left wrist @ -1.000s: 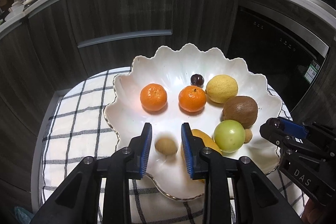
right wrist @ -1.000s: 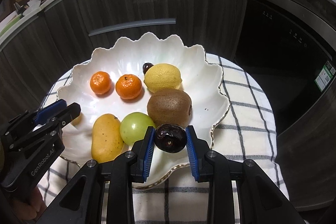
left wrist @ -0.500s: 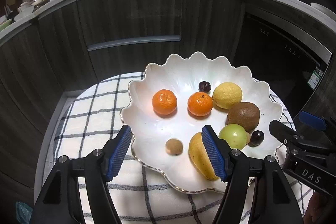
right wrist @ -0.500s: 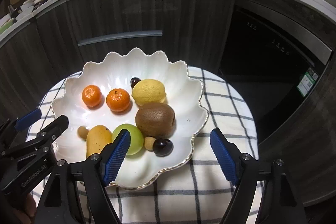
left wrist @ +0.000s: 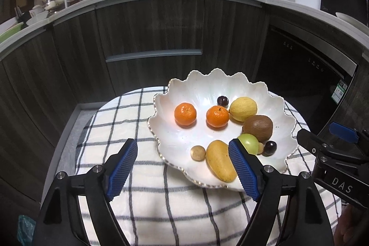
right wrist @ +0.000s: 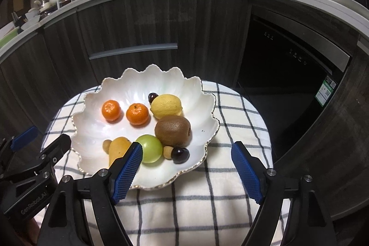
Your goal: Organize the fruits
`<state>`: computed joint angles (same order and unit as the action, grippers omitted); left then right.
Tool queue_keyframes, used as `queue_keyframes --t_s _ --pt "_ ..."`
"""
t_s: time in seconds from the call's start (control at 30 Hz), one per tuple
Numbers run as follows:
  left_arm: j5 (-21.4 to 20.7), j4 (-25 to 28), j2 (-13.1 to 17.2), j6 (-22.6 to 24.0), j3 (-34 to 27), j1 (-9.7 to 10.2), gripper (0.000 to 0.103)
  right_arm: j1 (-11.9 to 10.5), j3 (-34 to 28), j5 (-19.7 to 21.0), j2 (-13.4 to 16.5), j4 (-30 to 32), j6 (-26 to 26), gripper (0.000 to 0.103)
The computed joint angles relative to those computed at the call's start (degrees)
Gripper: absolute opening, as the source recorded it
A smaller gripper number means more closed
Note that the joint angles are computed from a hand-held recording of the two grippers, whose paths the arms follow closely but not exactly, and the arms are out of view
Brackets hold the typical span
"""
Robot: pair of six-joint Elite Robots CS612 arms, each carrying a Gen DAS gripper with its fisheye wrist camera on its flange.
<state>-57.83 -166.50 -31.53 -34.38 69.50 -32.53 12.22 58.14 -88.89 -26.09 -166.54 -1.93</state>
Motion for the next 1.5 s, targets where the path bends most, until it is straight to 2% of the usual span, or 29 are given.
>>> queue_keyframes --t_s 0.37,0.63,0.97,1.07,1.1,1.17,1.2,1.5 --pt "4.12 -1.68 -4.13 -2.24 6.05 -1.99 0.082 -0.31 7.16 1.71 -4.05 -5.83 0.27 0.080" --pt "8.15 -1.88 -6.52 -3.66 9.53 -3.85 0.089 -0.81 12.53 3.46 -6.88 -10.04 0.72 0.080" --pt "9.99 -2.99 -9.37 -6.29 14.18 -5.87 0.091 -1.11 18.72 4.03 -9.97 -15.35 -1.23 0.080" --pt "10.66 -2.79 -10.04 -7.52 15.35 -6.47 0.096 -1.26 20.52 4.29 -10.81 -16.95 -0.84 0.080" --pt "10.94 -2.53 -10.19 -8.06 15.67 -6.63 0.099 -1.30 21.06 4.26 -11.04 -17.43 -0.71 0.081" --pt "10.96 -2.47 -10.58 -9.08 16.51 -6.93 0.099 -1.29 21.75 3.82 -11.27 -18.31 -0.55 0.091" --pt "10.99 -2.30 -10.73 -9.44 16.82 -7.03 0.099 -1.27 22.09 3.43 -11.35 -18.91 -0.55 0.092" --pt "13.30 -0.32 -11.95 -13.34 19.18 -8.14 0.101 -1.28 24.59 3.83 -12.22 -20.55 -0.94 0.092"
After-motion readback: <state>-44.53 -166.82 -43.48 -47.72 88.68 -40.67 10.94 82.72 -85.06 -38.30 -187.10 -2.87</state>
